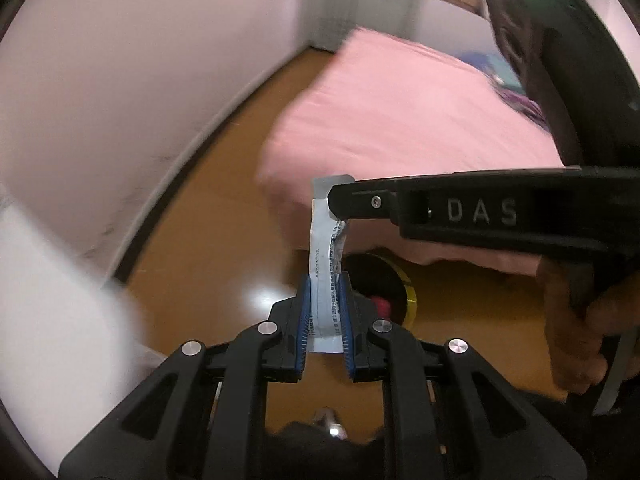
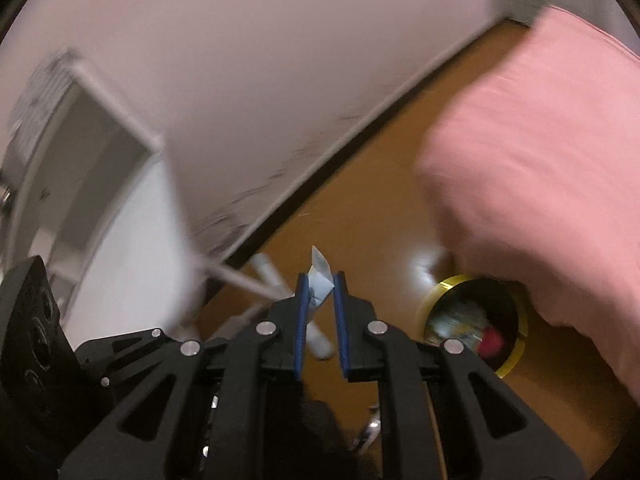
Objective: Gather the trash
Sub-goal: 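Carry the white wrapper strip over the black bin and open left tool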
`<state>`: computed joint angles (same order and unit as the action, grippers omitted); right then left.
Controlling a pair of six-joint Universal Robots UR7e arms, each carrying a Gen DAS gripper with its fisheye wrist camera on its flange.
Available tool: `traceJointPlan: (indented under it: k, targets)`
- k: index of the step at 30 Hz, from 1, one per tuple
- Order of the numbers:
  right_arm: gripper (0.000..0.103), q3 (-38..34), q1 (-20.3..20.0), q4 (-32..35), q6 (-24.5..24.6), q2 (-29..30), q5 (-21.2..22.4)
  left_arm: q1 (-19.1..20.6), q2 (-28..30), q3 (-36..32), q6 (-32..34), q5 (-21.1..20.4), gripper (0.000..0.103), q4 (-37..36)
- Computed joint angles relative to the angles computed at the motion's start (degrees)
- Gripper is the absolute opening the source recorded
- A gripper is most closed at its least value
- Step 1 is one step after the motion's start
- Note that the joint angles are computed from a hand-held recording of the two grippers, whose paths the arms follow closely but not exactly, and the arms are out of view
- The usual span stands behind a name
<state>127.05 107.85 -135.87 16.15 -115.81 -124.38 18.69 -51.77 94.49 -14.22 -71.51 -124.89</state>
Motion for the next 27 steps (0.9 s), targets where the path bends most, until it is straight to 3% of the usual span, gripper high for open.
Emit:
traceJointPlan:
  k: [4,7,11,12,15,20,27]
  targets:
    - [0.013,5.08,-8.72,1.81,-0.57,-11.38,1.55,-1.84,6.75,-2.48,2.86,-4.5,0.013,-1.16]
    - [0.013,7.59,-17.87,2.26,-4.14,-17.46,5.83,-1.14,10.0,-4.21,4.43,-7.34,0.013,-0.81]
    - [0.013,9.87,-28.74,1.96,-8.72,-21.5,13.13,0.98,12.86,-6.19,6.82,-8.26,0.013,0.59]
    - [0.013,10.14,-29.81,1.34,-8.95,-21.21,13.76,1.46,13.76,-6.7,7.12,-8.56,0.013,0.83]
    - [0.013,10.93,-37.66,1.32,-12.73,-22.85,19.52,0.79,16.41,-7.41,6.24,-9.27,0.013,0.22]
    - [0.013,11.57,-44.55,0.84,-16.08,-22.59,24.12,1.09,18.46,-7.96,5.02,-9.81,0.013,0.27]
    - [0.013,11.73,-46.71,0.06,-16.44,-21.3,25.51,1.0,20.63,-9.53,4.58,-9.01,0.014,1.06]
